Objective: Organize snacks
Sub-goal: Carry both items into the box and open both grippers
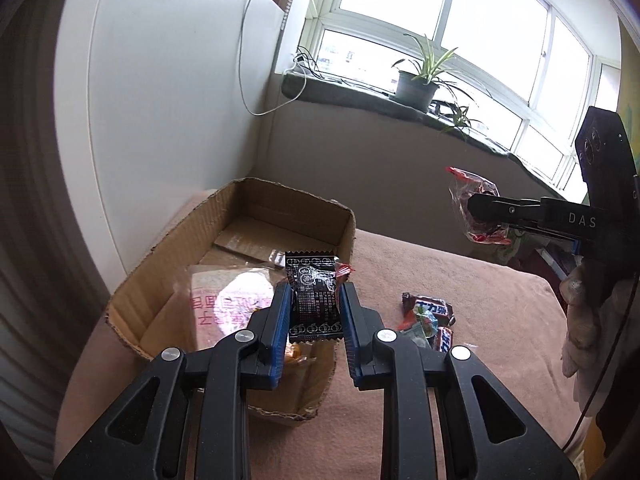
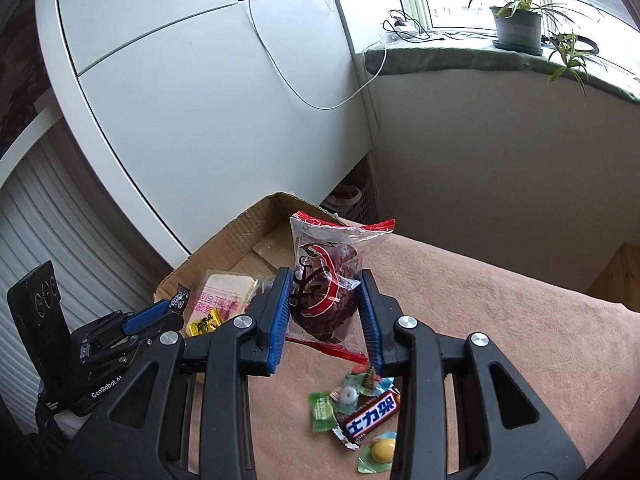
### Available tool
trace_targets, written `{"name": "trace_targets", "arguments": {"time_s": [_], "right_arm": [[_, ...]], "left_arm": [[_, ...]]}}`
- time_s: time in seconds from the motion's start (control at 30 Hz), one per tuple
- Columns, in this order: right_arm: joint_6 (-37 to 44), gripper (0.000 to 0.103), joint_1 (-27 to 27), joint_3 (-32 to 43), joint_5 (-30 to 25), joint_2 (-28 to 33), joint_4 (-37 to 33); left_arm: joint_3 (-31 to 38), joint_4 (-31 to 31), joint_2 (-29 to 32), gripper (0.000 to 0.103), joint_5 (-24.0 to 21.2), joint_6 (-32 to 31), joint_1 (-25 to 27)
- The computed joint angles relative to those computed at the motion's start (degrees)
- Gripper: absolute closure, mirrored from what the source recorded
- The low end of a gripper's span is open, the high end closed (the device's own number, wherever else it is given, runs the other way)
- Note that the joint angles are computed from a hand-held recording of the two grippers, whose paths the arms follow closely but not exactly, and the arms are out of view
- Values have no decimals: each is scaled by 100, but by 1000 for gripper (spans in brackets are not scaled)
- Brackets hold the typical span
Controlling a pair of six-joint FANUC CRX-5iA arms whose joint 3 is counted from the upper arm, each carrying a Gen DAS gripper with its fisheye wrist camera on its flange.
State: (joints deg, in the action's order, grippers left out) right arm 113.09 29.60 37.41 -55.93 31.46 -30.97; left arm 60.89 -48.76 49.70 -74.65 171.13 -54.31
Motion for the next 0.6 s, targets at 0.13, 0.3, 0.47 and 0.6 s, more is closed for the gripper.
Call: {"name": "trace_targets", "arguments": {"time_s": [0.13,0.3,0.47,0.6], "right_arm": [[-103,69,175,280,-46,179,113],[-289,69,457,539,-12,386,470],[-506,69,703,946,-126,710,785],[-642,69,864,1318,-269,1017,967]], "left_arm": [[-383,-136,-232,80,-25,302,-32],[-779,-338,-440,80,-21,755,-62],[-1225,-317,-653,80,223,1012,14],[-1385,-317,-736,80,291,1044,45]]}}
